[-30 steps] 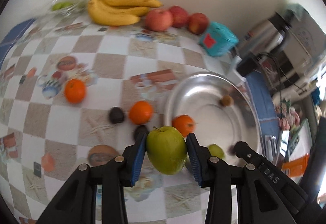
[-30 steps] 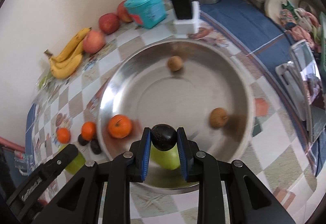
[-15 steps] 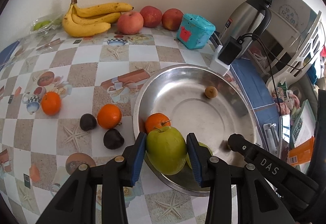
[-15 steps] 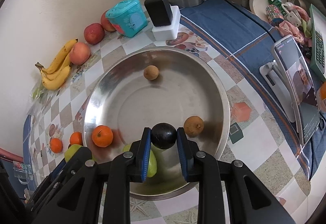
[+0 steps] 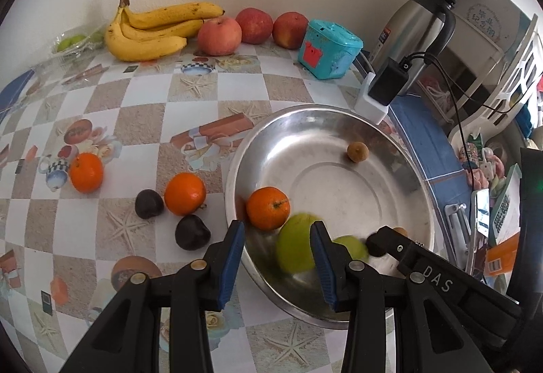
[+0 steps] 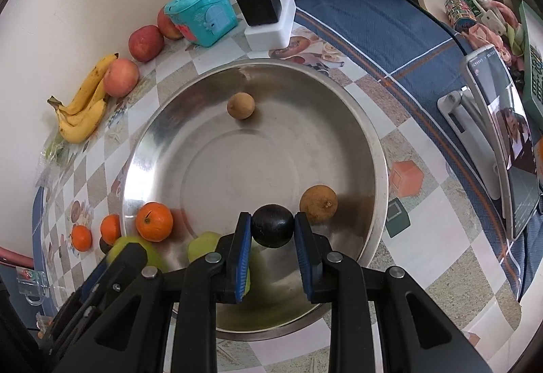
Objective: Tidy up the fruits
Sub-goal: 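Carry plum in right gripper and apple in left gripper into bowl, release, then withdraw both open grippers from the steel bowl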
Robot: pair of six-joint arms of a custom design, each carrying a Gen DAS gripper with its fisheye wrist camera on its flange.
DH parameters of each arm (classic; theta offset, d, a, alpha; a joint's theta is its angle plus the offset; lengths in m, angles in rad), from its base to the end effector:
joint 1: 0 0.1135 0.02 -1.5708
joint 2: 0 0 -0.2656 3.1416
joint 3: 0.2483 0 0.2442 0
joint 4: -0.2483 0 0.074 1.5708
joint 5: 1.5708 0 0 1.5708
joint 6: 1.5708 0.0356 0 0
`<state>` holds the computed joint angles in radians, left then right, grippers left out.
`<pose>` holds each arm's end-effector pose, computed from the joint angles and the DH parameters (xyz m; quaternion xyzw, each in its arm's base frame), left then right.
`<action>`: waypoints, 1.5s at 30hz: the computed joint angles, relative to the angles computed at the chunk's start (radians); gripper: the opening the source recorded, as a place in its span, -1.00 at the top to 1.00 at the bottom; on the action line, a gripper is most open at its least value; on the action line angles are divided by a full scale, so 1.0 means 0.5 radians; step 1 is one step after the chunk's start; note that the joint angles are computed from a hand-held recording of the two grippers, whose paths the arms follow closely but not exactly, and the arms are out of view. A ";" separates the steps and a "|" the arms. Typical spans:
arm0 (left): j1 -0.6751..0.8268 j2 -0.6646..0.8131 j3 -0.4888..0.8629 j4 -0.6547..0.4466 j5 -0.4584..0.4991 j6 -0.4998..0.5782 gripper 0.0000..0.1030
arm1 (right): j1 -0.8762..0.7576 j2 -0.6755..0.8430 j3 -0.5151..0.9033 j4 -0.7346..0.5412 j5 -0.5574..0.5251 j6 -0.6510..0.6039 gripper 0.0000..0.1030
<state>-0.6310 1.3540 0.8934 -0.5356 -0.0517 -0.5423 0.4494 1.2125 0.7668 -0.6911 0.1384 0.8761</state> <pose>0.2119 -0.1526 0.2295 0.0352 0.9581 -0.1362 0.2496 0.1933 0.0878 0.2152 0.2208 0.9490 0.0789 0.2109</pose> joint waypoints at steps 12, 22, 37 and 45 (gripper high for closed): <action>0.098 -0.010 0.060 -0.174 -0.099 -0.053 -0.77 | 0.110 0.004 0.121 -0.132 0.159 -0.012 -0.22; 0.285 -0.023 0.120 -0.461 -0.307 -0.092 -1.00 | 0.170 0.010 0.185 -0.218 0.223 -0.037 -0.47; 0.757 -0.193 0.097 -0.718 -0.418 0.027 -1.00 | 0.509 0.210 0.361 -0.314 0.296 0.030 -0.47; 0.912 -0.236 0.074 -0.727 -0.362 0.071 -1.00 | 0.680 0.283 0.489 -0.369 0.370 0.047 -0.47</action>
<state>-0.1752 1.2358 0.9304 -0.8990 -0.2327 -0.5066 0.7893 1.3540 1.0113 -0.8754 0.3235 0.8998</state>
